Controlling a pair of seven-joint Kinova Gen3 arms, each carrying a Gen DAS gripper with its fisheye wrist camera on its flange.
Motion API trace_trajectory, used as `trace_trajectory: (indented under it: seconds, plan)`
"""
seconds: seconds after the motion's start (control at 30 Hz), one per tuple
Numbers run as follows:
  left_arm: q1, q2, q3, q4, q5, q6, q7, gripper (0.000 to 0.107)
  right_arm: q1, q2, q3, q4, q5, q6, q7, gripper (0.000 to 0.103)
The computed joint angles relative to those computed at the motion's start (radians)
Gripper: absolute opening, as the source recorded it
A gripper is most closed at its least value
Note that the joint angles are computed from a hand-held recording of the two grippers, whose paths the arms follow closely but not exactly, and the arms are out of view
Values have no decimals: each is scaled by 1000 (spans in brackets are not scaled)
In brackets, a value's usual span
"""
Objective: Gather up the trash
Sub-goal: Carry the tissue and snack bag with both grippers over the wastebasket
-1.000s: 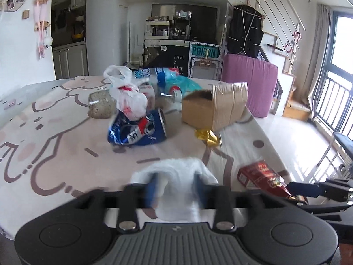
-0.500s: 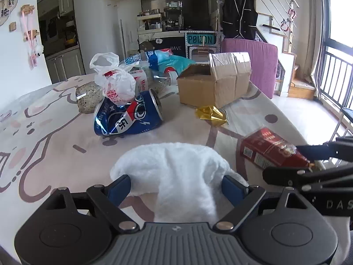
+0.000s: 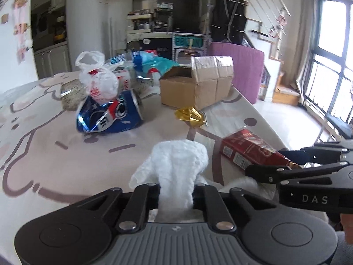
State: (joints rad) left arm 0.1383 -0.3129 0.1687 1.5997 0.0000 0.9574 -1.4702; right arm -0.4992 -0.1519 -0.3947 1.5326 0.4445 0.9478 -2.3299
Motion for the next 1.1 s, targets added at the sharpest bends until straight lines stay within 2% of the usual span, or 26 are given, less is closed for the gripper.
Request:
trace_trajectory:
  seconds: [0.23, 0.53, 0.73, 1.1]
  plan:
    - [-35, -52, 65, -29, -43, 27, 114, 10, 19, -46, -14, 7, 5, -3, -8, 50]
    - [-58, -64, 183, -102, -112, 47, 219, 10, 114, -153, -26, 30, -49, -13, 19, 50]
    - [-55, -21, 301, -152, -166, 48, 303, 10, 180, -244, 13, 73, -123, 3, 93, 50]
    - [42, 139, 477, -231, -343, 49, 471, 10, 317, -369, 116, 144, -241, 40, 231, 50]
